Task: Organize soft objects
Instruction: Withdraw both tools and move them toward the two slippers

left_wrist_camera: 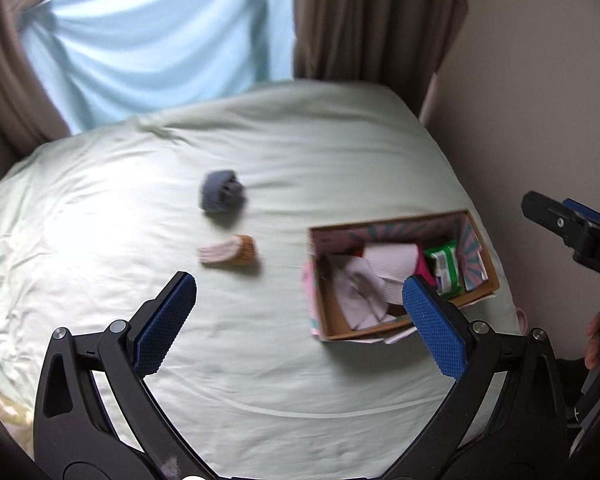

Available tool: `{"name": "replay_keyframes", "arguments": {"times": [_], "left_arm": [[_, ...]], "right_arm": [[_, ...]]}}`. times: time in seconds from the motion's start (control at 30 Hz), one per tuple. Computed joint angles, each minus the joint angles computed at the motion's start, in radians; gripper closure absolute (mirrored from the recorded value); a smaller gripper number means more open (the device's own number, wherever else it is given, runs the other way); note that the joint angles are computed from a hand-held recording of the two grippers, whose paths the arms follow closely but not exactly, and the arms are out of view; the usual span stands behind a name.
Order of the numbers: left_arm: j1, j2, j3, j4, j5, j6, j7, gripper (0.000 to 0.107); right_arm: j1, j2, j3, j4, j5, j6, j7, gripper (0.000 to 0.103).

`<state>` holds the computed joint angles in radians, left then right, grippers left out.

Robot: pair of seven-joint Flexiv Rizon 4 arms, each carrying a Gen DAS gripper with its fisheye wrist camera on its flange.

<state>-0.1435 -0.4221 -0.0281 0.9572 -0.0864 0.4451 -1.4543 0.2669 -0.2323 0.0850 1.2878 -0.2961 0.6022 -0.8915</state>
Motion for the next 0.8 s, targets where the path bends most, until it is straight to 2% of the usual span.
{"name": "replay_keyframes", "arguments": {"times": [0.23,0.33,0.47,0.63,0.8], "left_arm": [[0.078,0.12,0.022,0.141,-0.053,0.087,0.038,0.004],[0.117,0.163,0.026,0.199,-0.095,0.115,0.08,0.004],[0.168,0.208,0.035,0.26,-0.153,0.149,0.166,0.004],[0.228,0.204,0.039,0.262,-0.235,0.144,0.262,0.004],[0.289,0.155,0.032,0.197,-0.309,0.102,0.354,0.004]], "right_arm": [[0.085,0.024,0.02,-0.003,-0.128,0.018,0.032,0.0],[0.125,0.032,0.027,0.016,-0.204,0.035,0.068,0.0],[0.173,0.021,0.046,-0.002,-0.222,0.022,0.106,0.0],[0.229,-0.008,0.045,-0.031,-0.249,0.017,0.191,0.0],[0.296,-0.07,0.028,-0.112,-0.285,-0.025,0.287,0.0]]}}
